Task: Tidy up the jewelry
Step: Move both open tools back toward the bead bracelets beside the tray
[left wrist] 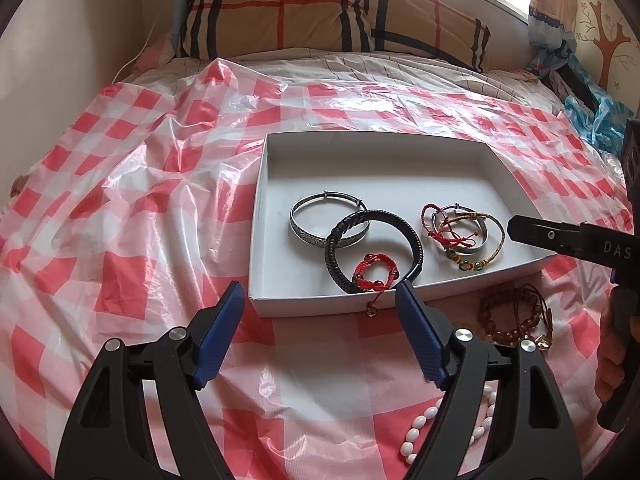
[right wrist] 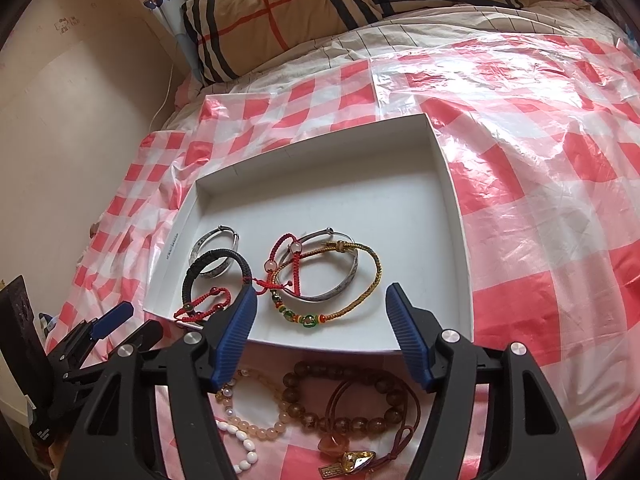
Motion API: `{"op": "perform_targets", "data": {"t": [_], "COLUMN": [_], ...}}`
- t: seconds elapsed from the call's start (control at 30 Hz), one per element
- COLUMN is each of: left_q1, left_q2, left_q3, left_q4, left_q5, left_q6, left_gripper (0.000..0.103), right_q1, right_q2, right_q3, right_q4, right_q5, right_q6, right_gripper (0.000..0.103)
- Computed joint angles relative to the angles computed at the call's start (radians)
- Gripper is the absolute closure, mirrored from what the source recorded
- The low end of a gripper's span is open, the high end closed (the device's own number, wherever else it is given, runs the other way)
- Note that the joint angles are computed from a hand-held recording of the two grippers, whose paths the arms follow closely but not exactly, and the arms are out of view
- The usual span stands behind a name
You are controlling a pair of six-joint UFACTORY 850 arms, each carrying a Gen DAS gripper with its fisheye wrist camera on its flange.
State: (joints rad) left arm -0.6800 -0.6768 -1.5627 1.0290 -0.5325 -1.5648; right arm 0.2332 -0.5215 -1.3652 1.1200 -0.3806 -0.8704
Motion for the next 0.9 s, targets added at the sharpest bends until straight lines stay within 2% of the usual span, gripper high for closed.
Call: {"op": "perform_targets", "data": {"t": [0.33,0.5,0.63,0.8,0.87,0.9], "left_q1": [-0.010,-0.010,-0.012,-0.011,-0.015,-0.017], "left_q2": [-0.005,-0.005,-0.004,0.004,0.000,-0.003], "left_q3": [-0.012,-0.011,-0.009,-0.003,-0.009,-0.014], "left_q4": [0.000,0.005,0.001,-0.033,-0.035,-0.043], "left_q5": [-0.033,-0.029,-0.021,0.018,0.013,0.009], "left_q6": [0.030,0.020,0.023,0.068,0.082,0.094], "left_gripper": [0.023,0.022,0.021,0.021,0.021,0.021], "right_q1": [-0.004,-0.032,-0.058,-0.049,-0.037,-0.033], "right_q2": [0.015,0.057,0.068,0.080,0.082,0.079], "right_q3": [0.016,0.056,0.061,0.090,0.104,0.107], "right_q4": [-0.015,0.013,-0.094,-0.244,-0.304,-0.323], "right_q5": [0.013,0.020,-0.003,-0.005,-0.007,-0.012], "right_q6": [0.001,-0.016,0.089,0.183,0.215,0.224], "right_gripper": [0.038,0.038,0.038,0.039,0.049,0.050]}}
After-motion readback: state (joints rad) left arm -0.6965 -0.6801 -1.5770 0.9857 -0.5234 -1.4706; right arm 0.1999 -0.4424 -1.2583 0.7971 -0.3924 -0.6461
